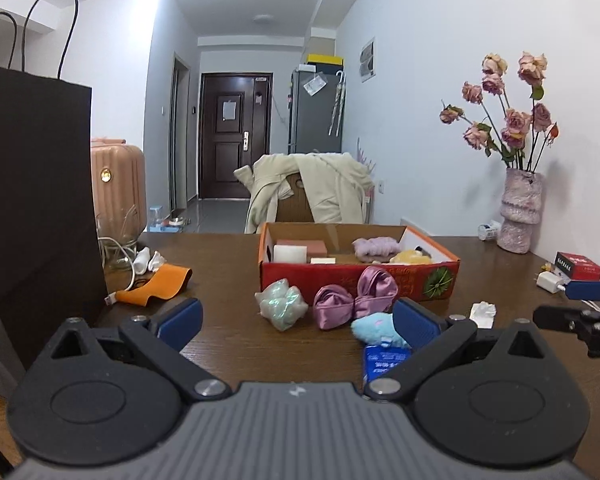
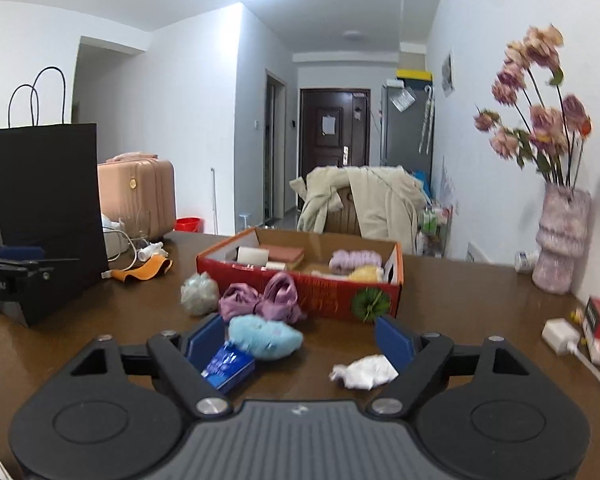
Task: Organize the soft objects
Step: 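Move both grippers back toward the remaining items on the table, then grasp the white tissue with the right gripper while the left grasps the clear plastic bag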
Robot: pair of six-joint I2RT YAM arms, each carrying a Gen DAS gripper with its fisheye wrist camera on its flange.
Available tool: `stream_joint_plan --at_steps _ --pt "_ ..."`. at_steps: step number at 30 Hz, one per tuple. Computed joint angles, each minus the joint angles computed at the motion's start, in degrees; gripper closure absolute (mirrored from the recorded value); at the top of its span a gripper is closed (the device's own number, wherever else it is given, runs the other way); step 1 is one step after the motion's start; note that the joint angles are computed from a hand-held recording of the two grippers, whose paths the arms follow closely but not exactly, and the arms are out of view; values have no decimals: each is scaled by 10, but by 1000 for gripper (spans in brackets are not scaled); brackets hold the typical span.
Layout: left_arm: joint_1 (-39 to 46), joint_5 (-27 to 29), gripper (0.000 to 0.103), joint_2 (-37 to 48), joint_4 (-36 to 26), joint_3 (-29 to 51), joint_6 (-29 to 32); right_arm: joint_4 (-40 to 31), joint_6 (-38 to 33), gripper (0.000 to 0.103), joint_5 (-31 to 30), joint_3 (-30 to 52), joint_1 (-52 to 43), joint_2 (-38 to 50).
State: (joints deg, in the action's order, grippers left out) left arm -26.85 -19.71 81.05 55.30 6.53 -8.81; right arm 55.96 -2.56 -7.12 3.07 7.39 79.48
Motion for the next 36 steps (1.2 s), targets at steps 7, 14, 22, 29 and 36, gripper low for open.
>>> stream_joint_plan --at_steps 7,14,22,29,36 --pt "35 51 0 63 23 25 -5 12 7 21 34 21 15 60" --pt "23 64 0 156 0 114 -11 23 -6 21 2 68 -35 143" --pt "24 49 0 281 -68 264 -18 -24 -84 21 -53 195 -111 274" --pt "60 39 0 370 -123 379 -25 -143 -153 21 -106 355 -142 382" --pt "104 38 12 457 -157 494 -19 -171 -165 26 -122 445 -142 457"
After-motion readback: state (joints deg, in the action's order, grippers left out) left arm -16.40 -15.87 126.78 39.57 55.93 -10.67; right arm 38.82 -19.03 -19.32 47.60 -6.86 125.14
